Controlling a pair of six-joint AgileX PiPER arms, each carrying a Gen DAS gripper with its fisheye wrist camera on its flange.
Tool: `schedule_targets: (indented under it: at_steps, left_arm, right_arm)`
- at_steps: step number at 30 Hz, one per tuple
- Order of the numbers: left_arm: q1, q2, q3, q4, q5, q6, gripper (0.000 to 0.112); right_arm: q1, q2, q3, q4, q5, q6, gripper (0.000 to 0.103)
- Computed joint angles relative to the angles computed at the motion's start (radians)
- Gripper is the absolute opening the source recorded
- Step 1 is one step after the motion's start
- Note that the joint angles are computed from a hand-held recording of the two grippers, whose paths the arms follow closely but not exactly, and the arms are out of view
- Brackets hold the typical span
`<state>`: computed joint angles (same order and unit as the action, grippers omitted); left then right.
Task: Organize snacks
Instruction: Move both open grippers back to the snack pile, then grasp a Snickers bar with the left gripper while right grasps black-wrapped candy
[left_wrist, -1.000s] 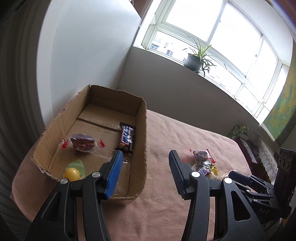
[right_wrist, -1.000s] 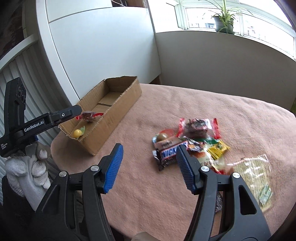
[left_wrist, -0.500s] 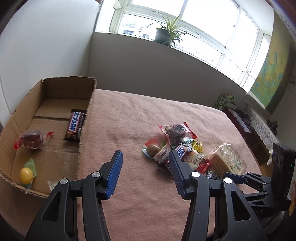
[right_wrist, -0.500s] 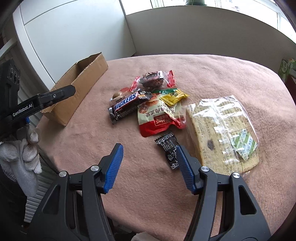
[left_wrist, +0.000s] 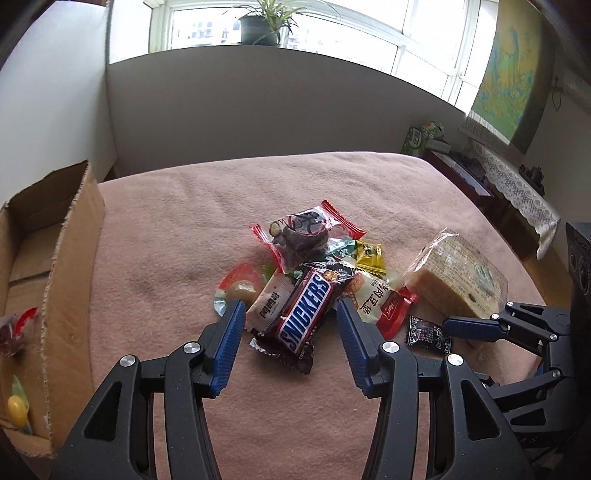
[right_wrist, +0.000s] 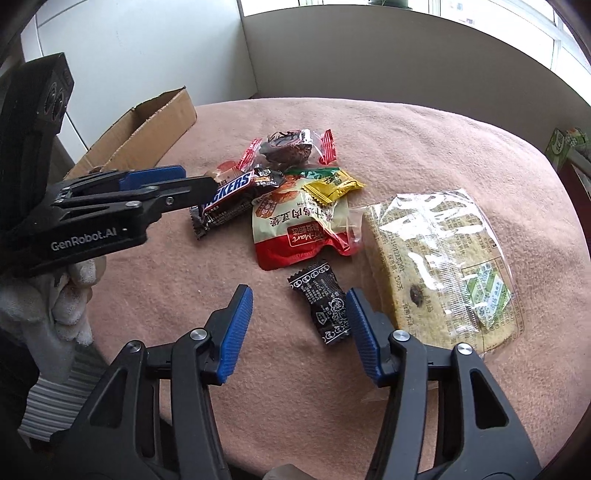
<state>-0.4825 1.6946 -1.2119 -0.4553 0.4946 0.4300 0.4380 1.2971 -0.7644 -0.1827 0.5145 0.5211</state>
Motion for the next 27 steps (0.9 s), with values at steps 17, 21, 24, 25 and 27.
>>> schedule_targets:
  at_steps: [17,21,24,25,27]
  left_arm:
    - [-0.041,0.055,-0.049,0.104,0.042,-0.084,0.031]
    - [-0.028,0.04,-0.023,0.063,0.04,-0.041,0.03]
    - [-0.02,0.037,-0.019,0.042,0.049,-0.013,0.03]
    - [-0.02,0.04,-0.024,0.044,0.05,-0.016,0.03]
    - [-0.017,0.045,-0.03,0.045,0.053,-0.019,0.03]
  right_arm:
    - [-0.053,0.075,-0.042,0.023,0.013,-0.089,0.052]
    - [-0.072,0.068,-0.036,0.096,0.006,-0.166,0.052]
    - [-0.097,0.062,-0.034,0.156,-0.006,-0.217,0.052]
    - [-0.099,0.064,-0.037,0.153,-0.004,-0.214,0.052]
    - [-0.089,0.081,-0.054,0.111,0.006,-0.173,0.05]
